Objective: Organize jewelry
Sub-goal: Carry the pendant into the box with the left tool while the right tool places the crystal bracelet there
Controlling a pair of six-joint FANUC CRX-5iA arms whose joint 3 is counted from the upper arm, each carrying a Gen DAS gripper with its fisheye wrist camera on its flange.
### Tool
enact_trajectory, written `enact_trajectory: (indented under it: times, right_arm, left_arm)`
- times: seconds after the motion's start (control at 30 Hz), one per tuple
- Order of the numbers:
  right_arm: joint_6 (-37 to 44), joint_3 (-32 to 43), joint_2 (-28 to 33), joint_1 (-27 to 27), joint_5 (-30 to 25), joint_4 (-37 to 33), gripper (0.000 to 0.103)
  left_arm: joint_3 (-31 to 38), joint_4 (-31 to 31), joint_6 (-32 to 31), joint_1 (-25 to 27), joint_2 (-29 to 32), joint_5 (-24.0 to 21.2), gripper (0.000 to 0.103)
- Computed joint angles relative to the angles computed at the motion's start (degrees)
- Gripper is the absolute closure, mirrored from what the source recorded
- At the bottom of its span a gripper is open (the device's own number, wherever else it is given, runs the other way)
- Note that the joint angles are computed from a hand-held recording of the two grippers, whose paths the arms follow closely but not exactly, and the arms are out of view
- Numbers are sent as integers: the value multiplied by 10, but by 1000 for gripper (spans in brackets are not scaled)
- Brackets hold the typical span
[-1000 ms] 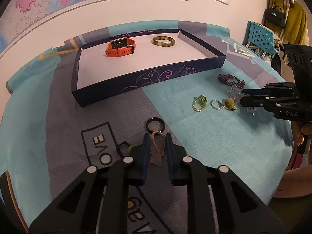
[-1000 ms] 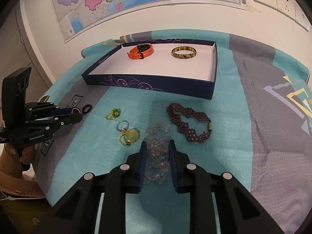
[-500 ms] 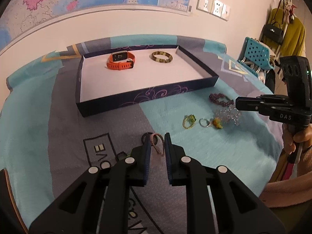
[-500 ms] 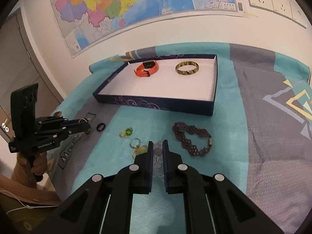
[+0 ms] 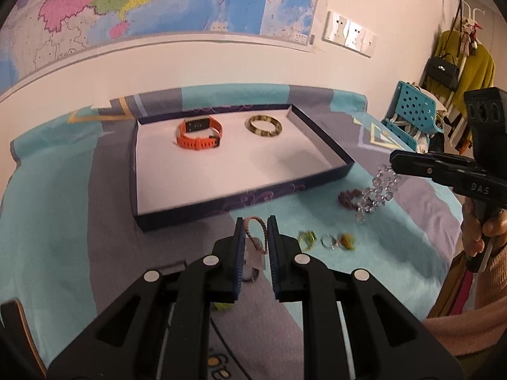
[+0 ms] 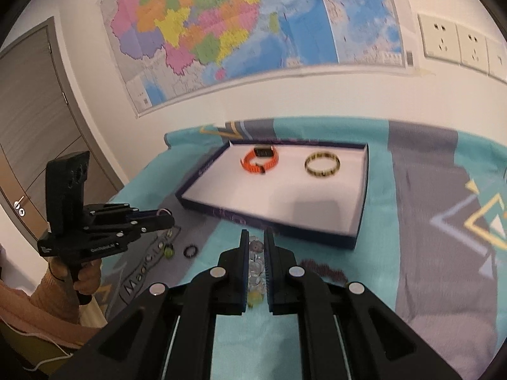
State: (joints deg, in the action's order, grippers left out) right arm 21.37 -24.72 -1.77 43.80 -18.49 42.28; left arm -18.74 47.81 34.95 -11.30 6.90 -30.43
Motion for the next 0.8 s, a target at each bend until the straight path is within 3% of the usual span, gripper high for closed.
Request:
enact_trajectory:
  times: [0.23,0.8]
  right_arm:
    - [24,46,28,-26,-3,18,96]
    - [172,217,163,-66,-52,-125,96]
  left_arm:
    - [53,-9,21,-1,34,1,89]
    - [244,-155,197,0,169,-54,89]
